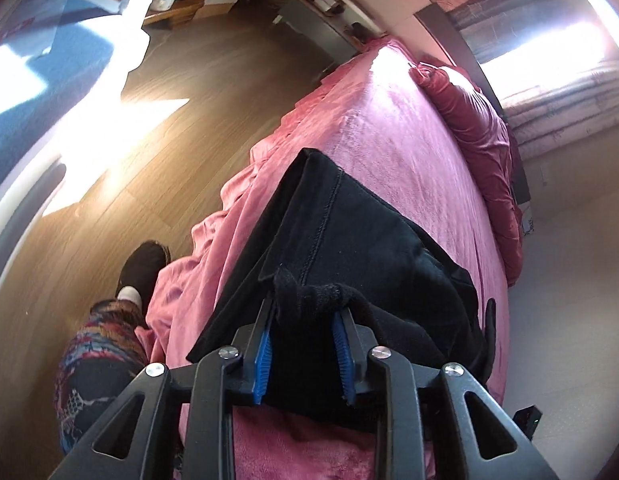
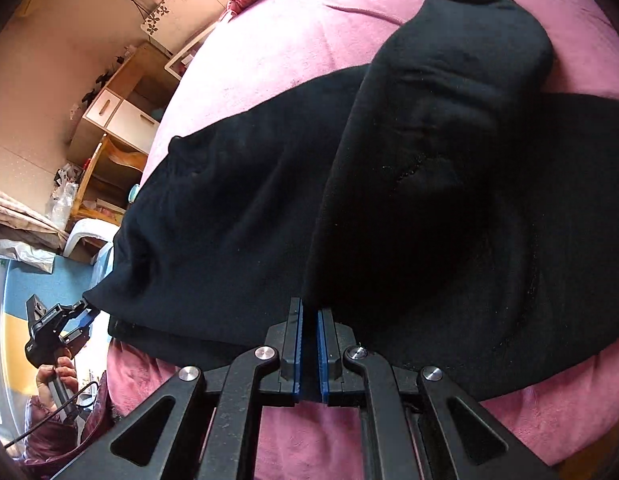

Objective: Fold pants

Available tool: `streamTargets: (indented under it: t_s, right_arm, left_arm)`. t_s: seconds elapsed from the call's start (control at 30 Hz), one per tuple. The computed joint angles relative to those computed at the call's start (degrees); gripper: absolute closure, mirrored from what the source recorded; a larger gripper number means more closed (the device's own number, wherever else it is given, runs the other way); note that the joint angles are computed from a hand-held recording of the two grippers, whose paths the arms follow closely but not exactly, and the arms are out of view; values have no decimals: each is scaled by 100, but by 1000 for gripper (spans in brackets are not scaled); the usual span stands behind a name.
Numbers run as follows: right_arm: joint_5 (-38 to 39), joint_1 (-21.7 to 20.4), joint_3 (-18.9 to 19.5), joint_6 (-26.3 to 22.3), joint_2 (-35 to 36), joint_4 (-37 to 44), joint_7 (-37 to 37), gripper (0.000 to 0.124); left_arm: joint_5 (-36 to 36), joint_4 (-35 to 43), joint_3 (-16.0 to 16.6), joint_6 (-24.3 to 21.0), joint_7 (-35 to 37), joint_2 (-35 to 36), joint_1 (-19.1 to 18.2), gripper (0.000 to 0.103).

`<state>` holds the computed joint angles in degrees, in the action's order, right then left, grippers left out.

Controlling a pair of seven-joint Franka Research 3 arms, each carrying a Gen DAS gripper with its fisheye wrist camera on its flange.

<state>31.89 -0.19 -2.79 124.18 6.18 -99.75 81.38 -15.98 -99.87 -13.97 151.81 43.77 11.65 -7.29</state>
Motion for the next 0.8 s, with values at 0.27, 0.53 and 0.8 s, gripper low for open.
streamTargets:
  t_s: [0.27,0.53,0.8]
  right_arm:
    - [-193,57,26,158,123,-59,8,117]
    - [-150,62,47,159,164,38,46,118]
    - [183,0,-31,193,-468,-261,-266,118]
  left_arm:
    - [-2338,-1034,-223,1073,381,-591,111,57]
    - [-1435,-698,71,833,-423,-330,-141,70]
    - [-108,-241,102,225,-434,-286,-51,94]
